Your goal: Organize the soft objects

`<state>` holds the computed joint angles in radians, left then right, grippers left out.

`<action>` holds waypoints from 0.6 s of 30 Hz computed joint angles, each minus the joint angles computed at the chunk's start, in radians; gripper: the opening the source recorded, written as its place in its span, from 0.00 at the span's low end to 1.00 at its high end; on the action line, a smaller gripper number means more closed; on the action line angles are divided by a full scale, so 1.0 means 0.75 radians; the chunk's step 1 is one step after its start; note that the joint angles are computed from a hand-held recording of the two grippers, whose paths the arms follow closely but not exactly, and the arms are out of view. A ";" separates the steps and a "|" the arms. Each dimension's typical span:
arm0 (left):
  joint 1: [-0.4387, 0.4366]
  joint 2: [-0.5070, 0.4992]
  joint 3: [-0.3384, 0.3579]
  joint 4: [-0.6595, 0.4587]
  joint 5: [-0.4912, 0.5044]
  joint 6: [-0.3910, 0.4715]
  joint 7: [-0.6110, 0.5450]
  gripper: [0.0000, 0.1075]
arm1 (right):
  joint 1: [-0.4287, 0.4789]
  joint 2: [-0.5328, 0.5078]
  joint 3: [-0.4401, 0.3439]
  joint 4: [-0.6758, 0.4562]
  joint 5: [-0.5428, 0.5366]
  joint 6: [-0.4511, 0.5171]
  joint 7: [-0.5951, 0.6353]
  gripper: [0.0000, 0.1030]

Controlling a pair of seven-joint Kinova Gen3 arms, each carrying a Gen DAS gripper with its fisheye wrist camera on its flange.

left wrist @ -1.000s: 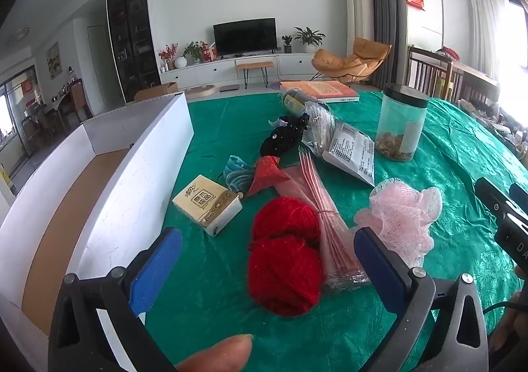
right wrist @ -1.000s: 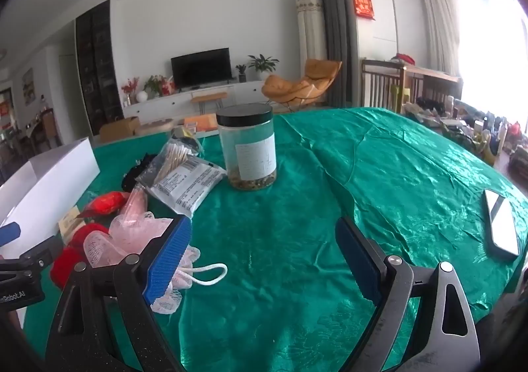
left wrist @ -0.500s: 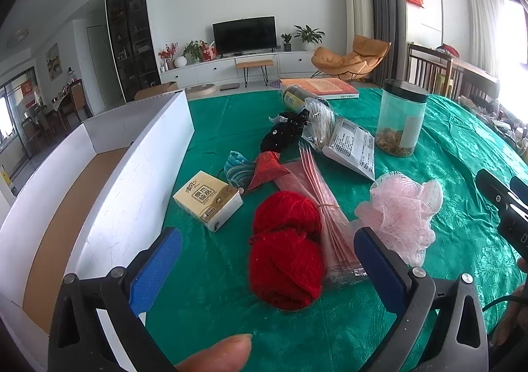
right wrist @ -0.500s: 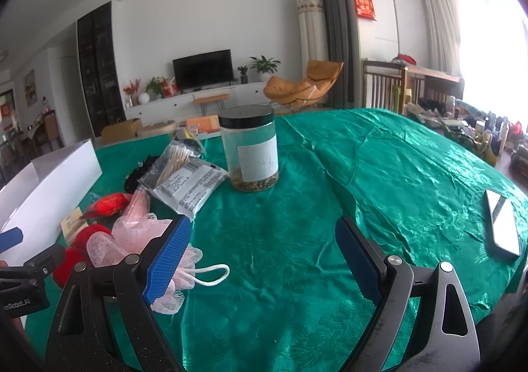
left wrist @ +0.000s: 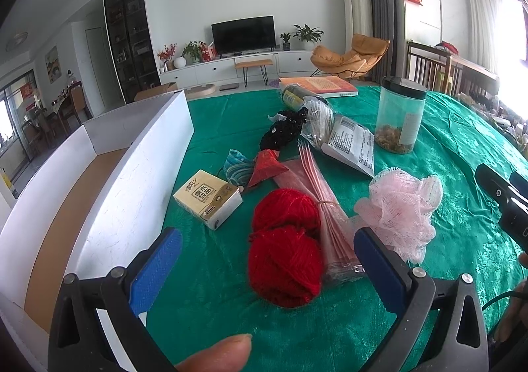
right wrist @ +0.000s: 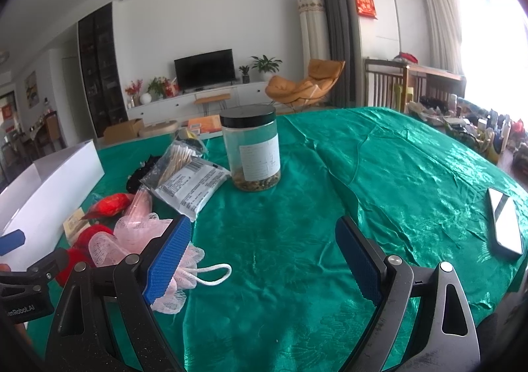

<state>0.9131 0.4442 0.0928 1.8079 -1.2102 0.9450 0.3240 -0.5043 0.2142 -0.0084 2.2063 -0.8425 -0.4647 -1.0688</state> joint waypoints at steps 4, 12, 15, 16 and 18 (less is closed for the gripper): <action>-0.001 0.000 0.001 0.000 -0.001 0.000 0.000 0.96 | 0.001 0.000 -0.001 0.000 -0.001 0.002 0.000 0.88; 0.000 0.002 0.001 0.004 0.000 -0.001 -0.002 0.96 | 0.003 0.001 -0.001 -0.001 0.007 0.004 -0.008 0.88; 0.002 0.006 0.000 0.007 -0.004 0.000 0.000 0.96 | 0.003 0.001 0.000 0.000 0.006 0.003 -0.009 0.88; 0.001 0.008 0.001 0.005 -0.004 0.000 -0.002 0.96 | 0.003 0.001 0.000 0.001 0.007 0.003 -0.009 0.88; 0.001 0.009 0.000 0.006 -0.003 -0.002 -0.002 0.96 | 0.003 0.002 0.000 -0.001 0.006 0.006 -0.010 0.88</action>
<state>0.9135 0.4512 0.0929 1.8122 -1.2124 0.9435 0.3223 -0.5022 0.2155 -0.0083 2.2053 -0.8379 -0.4605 -1.0760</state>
